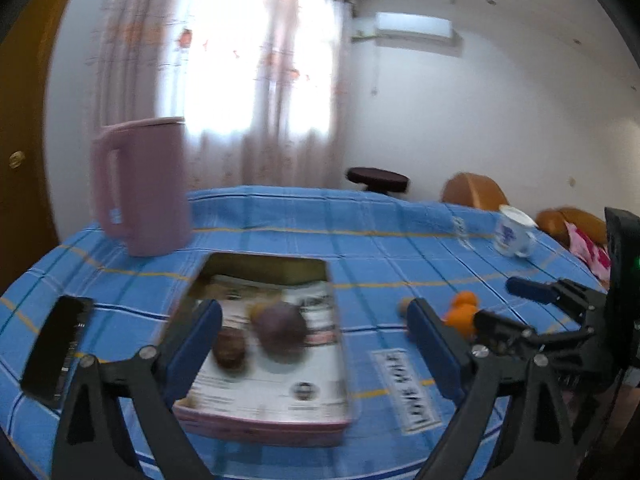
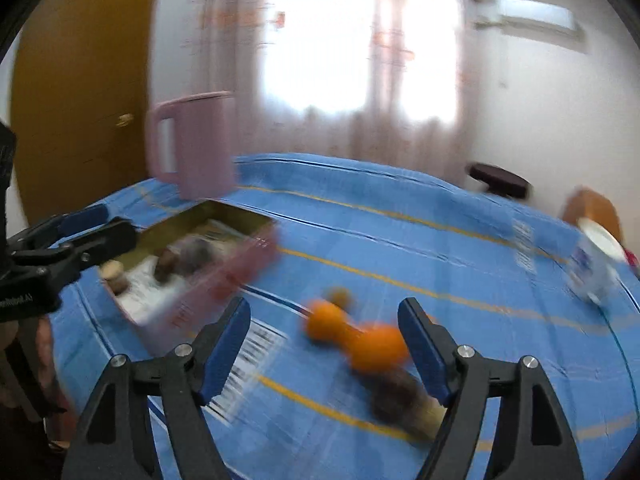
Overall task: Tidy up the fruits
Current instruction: 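Open both tools to drop the beet and cylinder into the tin, then grasp the striped cylindrical item with the right tool, then grasp a large orange with the left tool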
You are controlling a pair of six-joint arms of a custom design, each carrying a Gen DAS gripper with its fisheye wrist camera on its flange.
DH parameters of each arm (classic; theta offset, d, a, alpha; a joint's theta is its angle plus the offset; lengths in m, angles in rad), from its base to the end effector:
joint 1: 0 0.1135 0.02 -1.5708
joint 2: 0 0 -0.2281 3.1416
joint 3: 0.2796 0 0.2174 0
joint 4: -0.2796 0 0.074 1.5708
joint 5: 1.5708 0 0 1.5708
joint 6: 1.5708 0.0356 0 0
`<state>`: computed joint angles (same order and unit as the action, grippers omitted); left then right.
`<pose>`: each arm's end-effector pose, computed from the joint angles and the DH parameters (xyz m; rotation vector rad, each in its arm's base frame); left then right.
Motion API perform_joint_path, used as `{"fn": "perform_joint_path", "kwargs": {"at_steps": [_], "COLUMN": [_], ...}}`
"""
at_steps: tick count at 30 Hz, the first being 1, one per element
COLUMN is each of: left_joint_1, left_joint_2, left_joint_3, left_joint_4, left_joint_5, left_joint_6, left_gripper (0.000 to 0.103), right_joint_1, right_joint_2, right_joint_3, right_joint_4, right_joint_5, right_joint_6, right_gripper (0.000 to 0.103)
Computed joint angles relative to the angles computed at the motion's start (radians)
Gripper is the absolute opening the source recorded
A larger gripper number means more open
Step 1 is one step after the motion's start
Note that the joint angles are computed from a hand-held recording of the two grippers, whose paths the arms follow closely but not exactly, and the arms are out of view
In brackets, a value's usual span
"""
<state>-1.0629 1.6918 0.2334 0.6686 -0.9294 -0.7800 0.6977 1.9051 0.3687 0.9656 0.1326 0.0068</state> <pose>0.1211 -0.1589 0.0713 -0.1246 2.0061 -0.0487 0.1976 0.1595 0.0632 -0.6536 2.0463 0.2708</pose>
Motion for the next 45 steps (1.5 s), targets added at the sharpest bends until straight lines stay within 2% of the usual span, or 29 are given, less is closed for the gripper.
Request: {"fn": "perform_joint_path", "kwargs": {"at_steps": [1,6,12,13,15,17,19,22,26,29,31,34,37,40,42,45], "left_joint_1": [-0.005,-0.019,0.003,0.005,0.008,0.002,0.001,-0.002,-0.007,-0.016,-0.016,-0.004,0.015,0.037,0.055,0.087], "left_joint_2": [0.039,0.170,0.256,0.264,0.278,0.294,0.303,0.320,0.355,0.372,0.385,0.408,0.432,0.457,0.463,0.477], "left_joint_3": [0.040,0.202,0.322,0.335,0.354,0.376,0.391,0.422,0.481,0.510,0.531,0.574,0.612,0.654,0.680,0.722], "left_joint_4": [0.002,-0.034,-0.080,-0.088,-0.093,-0.098,-0.105,-0.118,-0.143,-0.156,-0.164,-0.187,-0.209,-0.239,-0.261,-0.300], "left_joint_5": [0.016,0.073,0.133,0.139,0.151,0.151,0.156,0.161,0.180,0.187,0.202,0.256,0.319,0.357,0.368,0.418], "left_joint_6": [0.019,0.081,0.123,0.123,0.135,0.142,0.148,0.163,0.186,0.198,0.208,0.217,0.218,0.214,0.221,0.221], "left_gripper": [0.096,0.096,0.096,0.096,0.096,0.096,0.096,0.096,0.096,0.096,0.095,0.092,0.075,0.071,0.064,0.063], "right_joint_1": [-0.069,-0.202,-0.273,-0.278,-0.277,-0.304,-0.319,-0.333,-0.313,-0.318,-0.321,-0.330,-0.350,-0.373,-0.371,-0.339], "right_joint_2": [-0.012,0.044,0.070,0.075,0.100,0.113,0.116,0.109,0.128,0.123,0.118,0.093,0.051,0.024,0.007,-0.020], "right_joint_3": [-0.064,-0.123,-0.080,-0.066,-0.040,-0.017,-0.016,-0.027,0.045,0.017,-0.006,-0.044,-0.059,-0.051,-0.044,-0.040], "right_joint_4": [0.026,0.111,0.047,0.027,0.003,-0.034,-0.039,-0.031,-0.157,-0.111,-0.071,-0.014,-0.009,-0.030,-0.044,-0.049], "right_joint_5": [0.010,-0.081,-0.196,-0.204,-0.200,-0.246,-0.256,-0.267,-0.268,-0.271,-0.265,-0.224,-0.183,-0.193,-0.194,-0.150], "right_joint_6": [0.019,0.000,0.003,0.005,0.012,0.019,0.022,0.018,0.010,0.003,0.009,0.006,-0.009,-0.013,-0.016,-0.027], "right_gripper": [0.077,0.077,0.077,0.076,0.067,0.052,0.045,0.042,0.043,0.035,0.035,0.035,0.035,0.035,0.035,0.035]}}
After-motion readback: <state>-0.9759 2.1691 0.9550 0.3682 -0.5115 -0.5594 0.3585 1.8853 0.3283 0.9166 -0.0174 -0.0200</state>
